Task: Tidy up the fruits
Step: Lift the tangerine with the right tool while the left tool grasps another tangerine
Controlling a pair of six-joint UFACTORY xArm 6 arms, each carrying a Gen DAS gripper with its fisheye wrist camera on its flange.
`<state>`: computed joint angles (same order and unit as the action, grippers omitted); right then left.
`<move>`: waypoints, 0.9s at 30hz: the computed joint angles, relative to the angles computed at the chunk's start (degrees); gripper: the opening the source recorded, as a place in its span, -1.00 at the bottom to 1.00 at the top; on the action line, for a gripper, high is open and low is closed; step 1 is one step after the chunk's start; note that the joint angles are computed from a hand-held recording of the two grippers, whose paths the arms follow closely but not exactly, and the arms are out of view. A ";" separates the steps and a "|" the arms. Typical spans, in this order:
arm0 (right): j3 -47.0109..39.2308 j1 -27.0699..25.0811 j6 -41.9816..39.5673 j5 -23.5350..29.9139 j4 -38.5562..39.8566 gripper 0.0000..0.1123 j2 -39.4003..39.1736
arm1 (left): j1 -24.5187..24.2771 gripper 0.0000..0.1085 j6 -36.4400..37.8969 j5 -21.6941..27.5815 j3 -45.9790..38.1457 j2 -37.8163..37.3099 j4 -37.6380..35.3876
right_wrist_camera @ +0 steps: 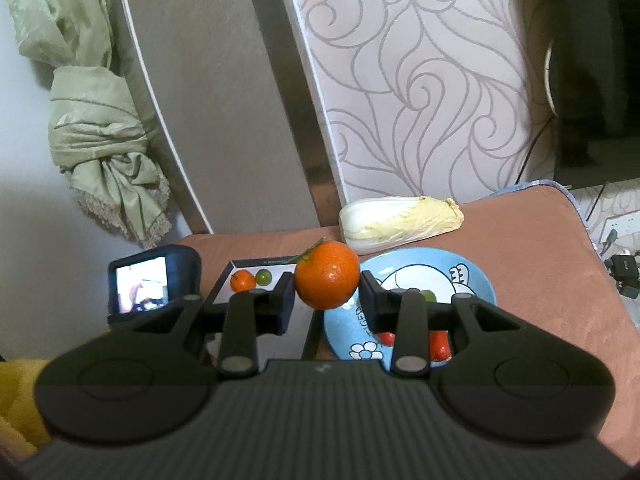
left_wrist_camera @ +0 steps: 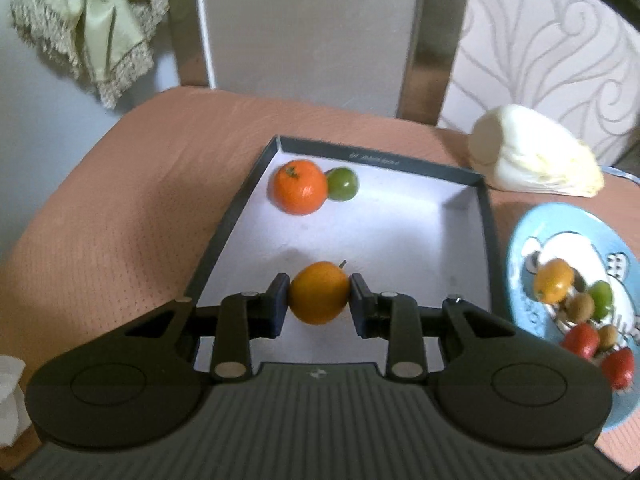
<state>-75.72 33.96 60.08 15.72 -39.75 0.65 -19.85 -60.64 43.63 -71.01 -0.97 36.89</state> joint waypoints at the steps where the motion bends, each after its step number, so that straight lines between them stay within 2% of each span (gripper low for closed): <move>1: 0.06 0.19 2.33 0.48 -2.18 -0.33 -0.12 | -0.09 -0.32 0.61 -0.69 0.49 -0.70 0.17; 6: 0.85 1.40 9.89 2.71 -7.67 -0.33 -0.84 | -0.58 -0.32 4.00 -2.97 1.61 -2.73 -0.17; 11: 1.92 3.03 12.21 3.56 -8.25 -0.33 -1.32 | -1.07 -0.32 6.88 -4.47 2.82 -4.39 -1.03; 27: 6.57 4.65 25.23 8.77 -17.87 -0.33 -6.70 | -2.76 -0.31 10.98 -6.25 2.45 -4.69 -2.52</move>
<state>-69.15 38.62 85.31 24.49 -57.62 -6.05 -22.61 -49.66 37.38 -68.56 -5.66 34.37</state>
